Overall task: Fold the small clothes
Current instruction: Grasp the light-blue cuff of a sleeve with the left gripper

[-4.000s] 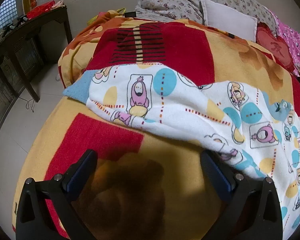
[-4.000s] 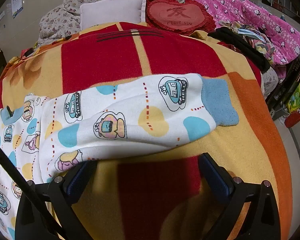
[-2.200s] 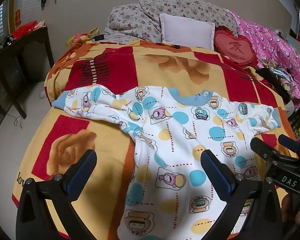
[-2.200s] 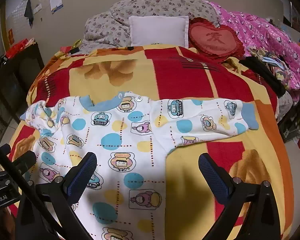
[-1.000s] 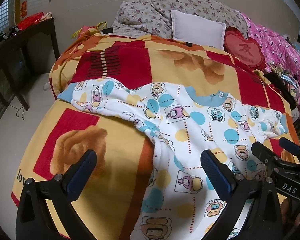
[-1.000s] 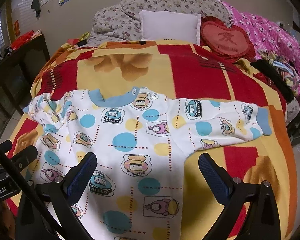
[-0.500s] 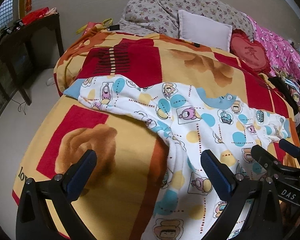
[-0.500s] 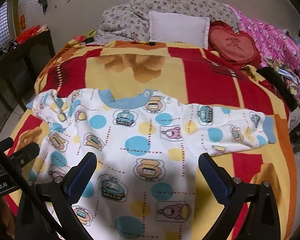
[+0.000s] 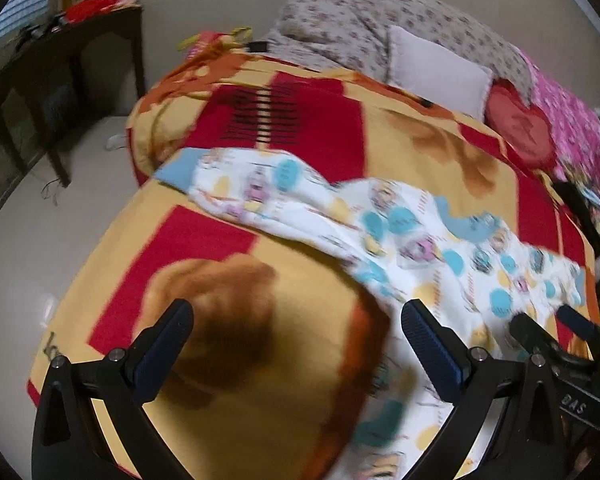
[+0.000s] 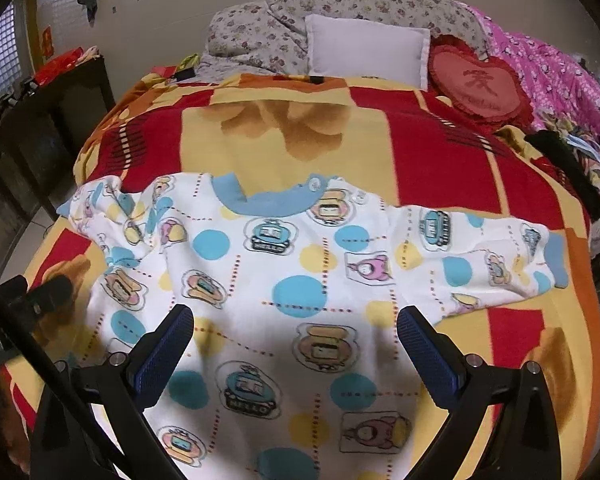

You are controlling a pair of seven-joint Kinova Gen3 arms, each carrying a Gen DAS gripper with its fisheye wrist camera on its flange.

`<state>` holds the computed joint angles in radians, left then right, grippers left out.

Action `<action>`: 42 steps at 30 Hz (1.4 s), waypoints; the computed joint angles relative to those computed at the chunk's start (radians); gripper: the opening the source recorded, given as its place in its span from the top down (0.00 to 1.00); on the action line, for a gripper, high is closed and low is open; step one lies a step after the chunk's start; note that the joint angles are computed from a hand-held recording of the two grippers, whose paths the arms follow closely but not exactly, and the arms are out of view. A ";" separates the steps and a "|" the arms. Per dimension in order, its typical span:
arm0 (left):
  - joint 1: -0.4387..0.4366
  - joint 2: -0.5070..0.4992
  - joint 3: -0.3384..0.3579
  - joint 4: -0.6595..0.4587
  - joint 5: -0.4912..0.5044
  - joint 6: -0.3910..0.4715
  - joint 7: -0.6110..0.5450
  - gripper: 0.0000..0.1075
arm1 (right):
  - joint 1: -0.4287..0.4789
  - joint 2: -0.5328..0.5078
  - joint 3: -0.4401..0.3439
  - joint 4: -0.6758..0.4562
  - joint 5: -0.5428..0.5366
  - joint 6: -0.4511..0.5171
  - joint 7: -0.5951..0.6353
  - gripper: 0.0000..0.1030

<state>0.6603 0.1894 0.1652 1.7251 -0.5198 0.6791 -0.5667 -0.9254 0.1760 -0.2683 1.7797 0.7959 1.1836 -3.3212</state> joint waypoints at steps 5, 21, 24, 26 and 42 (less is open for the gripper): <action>-0.014 -0.010 -0.011 0.007 -0.021 0.014 0.022 0.04 | -0.002 0.029 0.009 -0.035 0.008 0.006 0.039 0.00; -0.183 0.011 -0.029 -0.005 0.199 -0.043 -0.135 0.04 | 0.000 0.070 0.051 -0.078 -0.004 -0.059 0.108 0.00; -0.231 0.032 -0.033 -0.023 0.278 -0.060 -0.196 0.04 | 0.010 0.083 0.061 -0.085 -0.004 -0.082 0.129 0.00; -0.263 0.052 -0.032 -0.043 0.338 -0.060 -0.248 0.04 | 0.012 0.088 0.069 -0.083 0.002 -0.100 0.131 0.03; -0.452 0.173 0.023 -0.103 0.744 -0.142 -0.501 0.52 | 0.053 0.077 0.090 -0.048 -0.023 -0.247 0.151 0.11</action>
<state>0.2088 0.3624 0.1880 1.6219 0.2246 0.5374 -1.0674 -0.8724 0.2535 -0.1787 1.7317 0.7725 0.9364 -3.1704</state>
